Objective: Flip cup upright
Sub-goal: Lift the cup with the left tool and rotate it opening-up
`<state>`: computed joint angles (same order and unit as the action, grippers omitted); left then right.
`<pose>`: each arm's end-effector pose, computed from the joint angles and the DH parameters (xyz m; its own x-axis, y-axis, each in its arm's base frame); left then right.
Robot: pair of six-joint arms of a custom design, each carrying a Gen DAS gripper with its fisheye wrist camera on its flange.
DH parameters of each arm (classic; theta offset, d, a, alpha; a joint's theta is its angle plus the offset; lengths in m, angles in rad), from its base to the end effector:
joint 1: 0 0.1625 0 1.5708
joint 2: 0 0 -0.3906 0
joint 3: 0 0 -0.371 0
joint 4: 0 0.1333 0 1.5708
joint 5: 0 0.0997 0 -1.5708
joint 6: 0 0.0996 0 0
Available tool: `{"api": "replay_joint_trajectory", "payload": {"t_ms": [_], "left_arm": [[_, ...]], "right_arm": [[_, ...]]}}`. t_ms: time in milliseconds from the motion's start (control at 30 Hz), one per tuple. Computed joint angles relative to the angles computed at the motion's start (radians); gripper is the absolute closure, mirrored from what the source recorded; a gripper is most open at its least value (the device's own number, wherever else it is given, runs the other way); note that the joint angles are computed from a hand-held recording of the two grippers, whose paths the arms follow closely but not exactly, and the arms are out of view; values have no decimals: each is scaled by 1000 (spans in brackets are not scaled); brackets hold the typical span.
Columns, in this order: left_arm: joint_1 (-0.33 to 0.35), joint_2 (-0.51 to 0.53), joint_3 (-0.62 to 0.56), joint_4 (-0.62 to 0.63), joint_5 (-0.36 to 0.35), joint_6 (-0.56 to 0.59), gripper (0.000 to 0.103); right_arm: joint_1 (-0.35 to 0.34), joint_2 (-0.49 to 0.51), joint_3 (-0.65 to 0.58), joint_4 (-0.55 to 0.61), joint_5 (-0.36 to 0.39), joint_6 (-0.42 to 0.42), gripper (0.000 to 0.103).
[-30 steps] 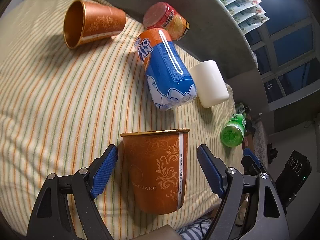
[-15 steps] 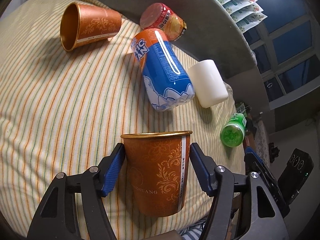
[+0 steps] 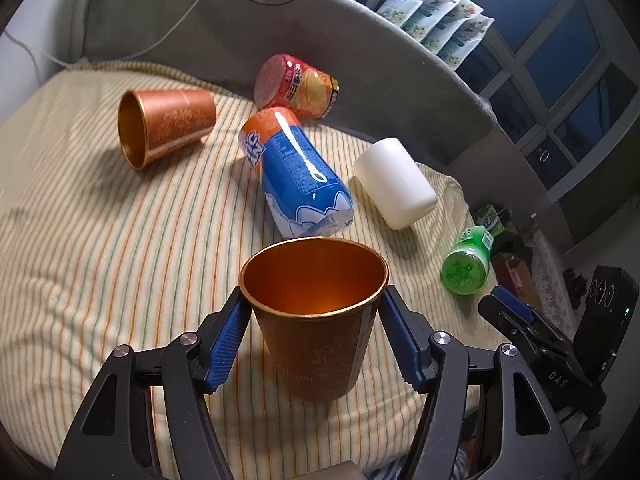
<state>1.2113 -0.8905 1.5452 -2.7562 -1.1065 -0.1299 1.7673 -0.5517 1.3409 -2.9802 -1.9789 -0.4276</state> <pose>-0.0695 -0.6907 0.2139 -0.9483 -0.0030 -0.3174 0.1821 0.8138 -0.5519 0.2342 -0.6959 0.0874 -0.7943 -0.2882 0.5349 -0.5366 0.7457 -0.3949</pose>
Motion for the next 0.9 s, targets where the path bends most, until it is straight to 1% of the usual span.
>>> {"api": "replay_joint_trajectory", "payload": {"t_ms": [267,733,900], "left_arm": [[-36,15,32,-105,99,81,38],[-69,47,54,-207,188,182,38],[-74,59,55,-235,207,211,38]], "right_arm": [[-1,-2,3,0,1,4,21],[-1,-3,7,-8,3,4,21],[-2,-4,6,-8,4,5,21]]}}
